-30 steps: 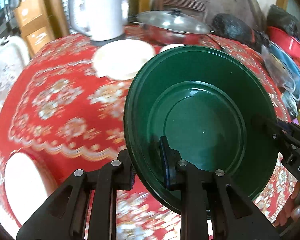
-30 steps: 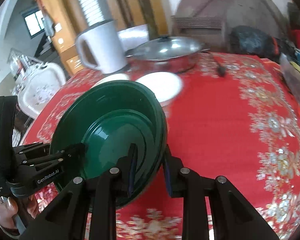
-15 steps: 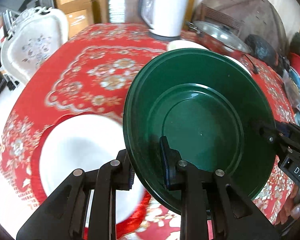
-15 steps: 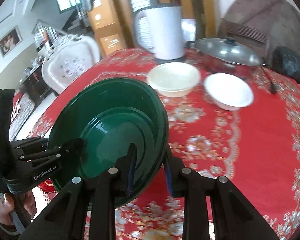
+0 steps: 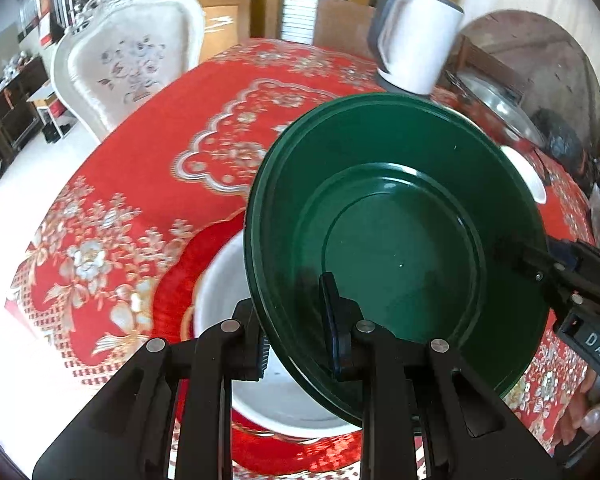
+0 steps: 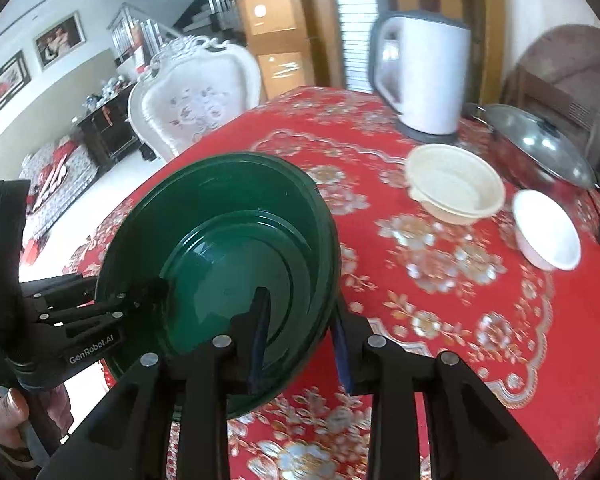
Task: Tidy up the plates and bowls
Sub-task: 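Carry the green bowl with both tools onto the white bowl stack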
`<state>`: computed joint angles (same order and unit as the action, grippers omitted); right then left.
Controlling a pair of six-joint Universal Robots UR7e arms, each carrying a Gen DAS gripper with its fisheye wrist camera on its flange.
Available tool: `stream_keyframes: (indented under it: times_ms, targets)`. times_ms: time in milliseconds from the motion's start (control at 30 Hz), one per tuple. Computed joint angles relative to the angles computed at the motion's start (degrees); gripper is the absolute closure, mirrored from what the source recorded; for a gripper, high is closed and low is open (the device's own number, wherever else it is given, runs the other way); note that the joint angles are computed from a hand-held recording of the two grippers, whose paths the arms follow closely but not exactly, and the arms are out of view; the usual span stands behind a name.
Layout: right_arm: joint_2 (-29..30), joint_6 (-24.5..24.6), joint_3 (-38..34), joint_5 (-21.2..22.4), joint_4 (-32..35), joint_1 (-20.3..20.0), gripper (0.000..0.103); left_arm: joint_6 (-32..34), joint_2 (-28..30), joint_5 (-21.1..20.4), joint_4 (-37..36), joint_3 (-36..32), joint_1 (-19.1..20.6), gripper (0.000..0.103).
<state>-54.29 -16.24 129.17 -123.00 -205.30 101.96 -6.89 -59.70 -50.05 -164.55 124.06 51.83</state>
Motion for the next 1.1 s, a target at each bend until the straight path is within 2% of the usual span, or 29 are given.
stream_keyframes:
  times_ms: [167, 333, 633, 700, 767, 833, 933, 1100]
  targets:
    - [2.54, -0.15, -2.39, -0.10, 2.27, 1.43, 0.073, 0.13, -1.90, 0.68, 0.22, 0.82, 1.51, 0.083]
    - [4.27, -0.42, -4.27, 0.19, 5.08, 2.11, 0.073, -1.12, -3.85, -0.66, 2.82, 1.47, 3.71, 0.083]
    - [5.40, -0.11, -4.64, -0.70, 6.99, 2.79, 0.073, -1.52, -5.86, -1.44, 3.50, 3.33, 3.41, 0.082]
    - [5.40, 0.21, -4.42, -0.65, 7.10, 2.81, 0.073, -1.54, -6.09, -1.79, 3.23, 3.57, 3.41, 0.073]
    - [4.68, 0.87, -3.99, 1.20, 7.96, 2.56, 0.072, -1.43, -6.23, -3.21, 3.08, 3.47, 3.68, 0.052]
    - [4.21, 1.24, -3.81, 2.69, 8.65, 2.44, 0.071, -1.17, -6.27, -4.48, 2.80, 3.37, 3.80, 0.050]
    - [3.95, 2.02, -3.63, 3.83, 9.11, 2.22, 0.061, -1.20, -6.33, -3.67, 1.97, 3.75, 3.26, 0.050]
    - [2.70, 3.41, -2.62, 5.92, 8.57, 1.63, 0.060, -1.16, -7.09, -3.08, 0.16, 4.23, 2.75, 0.050]
